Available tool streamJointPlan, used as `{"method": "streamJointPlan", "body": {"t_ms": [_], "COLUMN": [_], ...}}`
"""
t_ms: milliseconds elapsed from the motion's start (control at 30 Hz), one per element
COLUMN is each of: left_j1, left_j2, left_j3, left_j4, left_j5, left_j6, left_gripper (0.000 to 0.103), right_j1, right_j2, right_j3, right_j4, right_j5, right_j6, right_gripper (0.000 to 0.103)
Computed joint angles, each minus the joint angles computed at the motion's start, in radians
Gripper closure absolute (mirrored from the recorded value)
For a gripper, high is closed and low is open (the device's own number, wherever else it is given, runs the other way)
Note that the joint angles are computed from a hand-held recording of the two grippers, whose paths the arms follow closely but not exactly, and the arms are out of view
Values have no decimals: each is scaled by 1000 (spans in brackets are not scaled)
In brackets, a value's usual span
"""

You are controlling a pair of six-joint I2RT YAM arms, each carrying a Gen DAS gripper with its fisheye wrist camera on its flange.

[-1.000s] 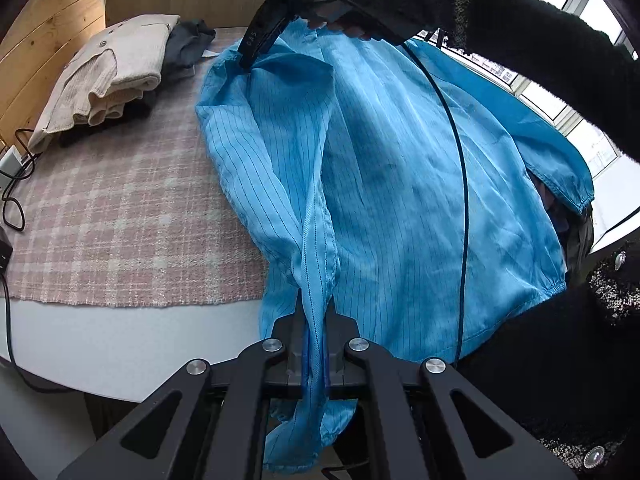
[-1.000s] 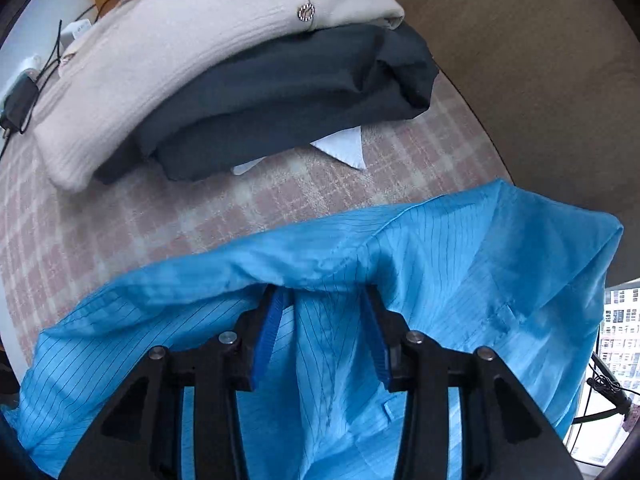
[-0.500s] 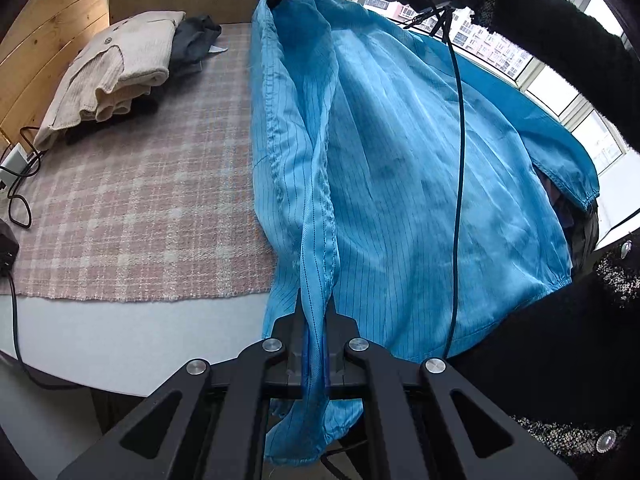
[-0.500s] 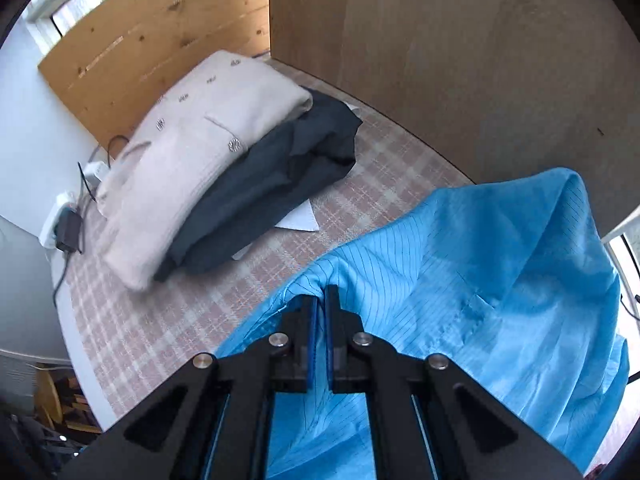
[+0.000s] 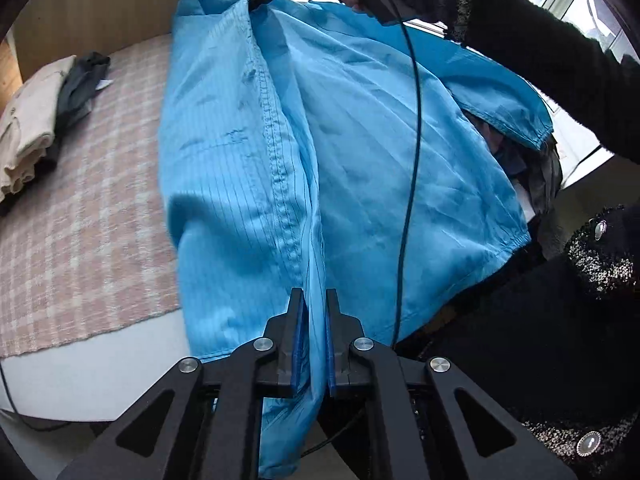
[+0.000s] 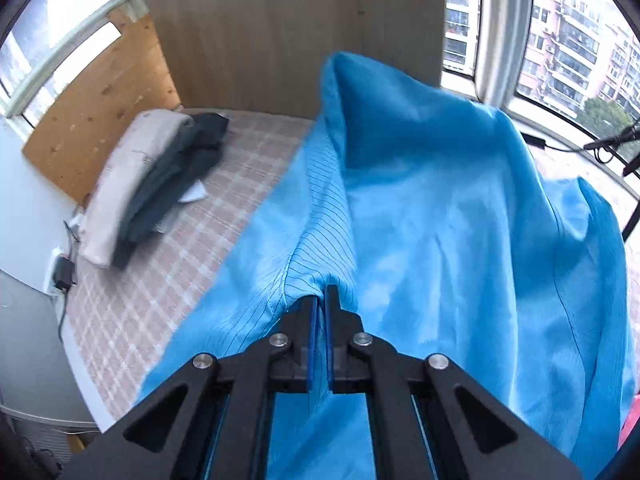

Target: Fold clothes

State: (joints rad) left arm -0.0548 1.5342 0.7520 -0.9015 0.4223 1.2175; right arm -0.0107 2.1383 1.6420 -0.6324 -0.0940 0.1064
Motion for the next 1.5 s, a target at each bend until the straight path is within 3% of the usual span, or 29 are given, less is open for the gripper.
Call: {"method": "streamJointPlan", "body": {"t_ms": [100,200,300,367,467,567,633,767,933,1067,1133,1167,1300,1367,1500], "left_j1": [-3,156,332,373,385,341,302,216,171,162,164,167,191,212,233], "left_j2": [-71,-133,-82,-34,40,101,141,243,319,331,333,331,322,325,256], "left_j3": [-54,-36,52,90,124,132,141,184,200,176,166,156,115,137,167], "left_j4": [-73,-156,-161,-119,-69,-38,-28,-19,-7,18,24,31,66,51,26], "left_j5": [-9,-42,-82,-98,-97,-83,-76,-70,-92,-106,-110,-119,-155,-158,-105], "left_j6": [45,136,183,153,120,105,99,60,51,98,127,140,194,195,199], "left_gripper": [88,83,82,82,79,74,70,61,63,81,87,89,84,78,77], "right_j1": [-17,-46,-109,-154,-185,-123,-30,313,538,636,673,689,720,732,788], "right_j2": [81,22,-148,-292,-515,-757,-886,-924,-767,-682,-670,-664,-702,-749,-850], "right_j3": [51,-23,-181,-303,-502,-719,-881,-1081,-1141,-1125,-1126,-1121,-1144,-1157,-1141], "right_j4": [-85,-80,-35,-17,-22,-15,67,298,509,538,537,523,492,464,428], "right_j5": [79,68,-60,-184,-369,-452,-470,-262,-157,-80,-25,-2,28,50,145], "right_j6": [-33,-74,-69,-61,-58,5,136,474,759,827,819,813,847,889,918], "right_gripper": [90,82,78,78,77,62,61,61,61,65,95,100,100,92,91]}}
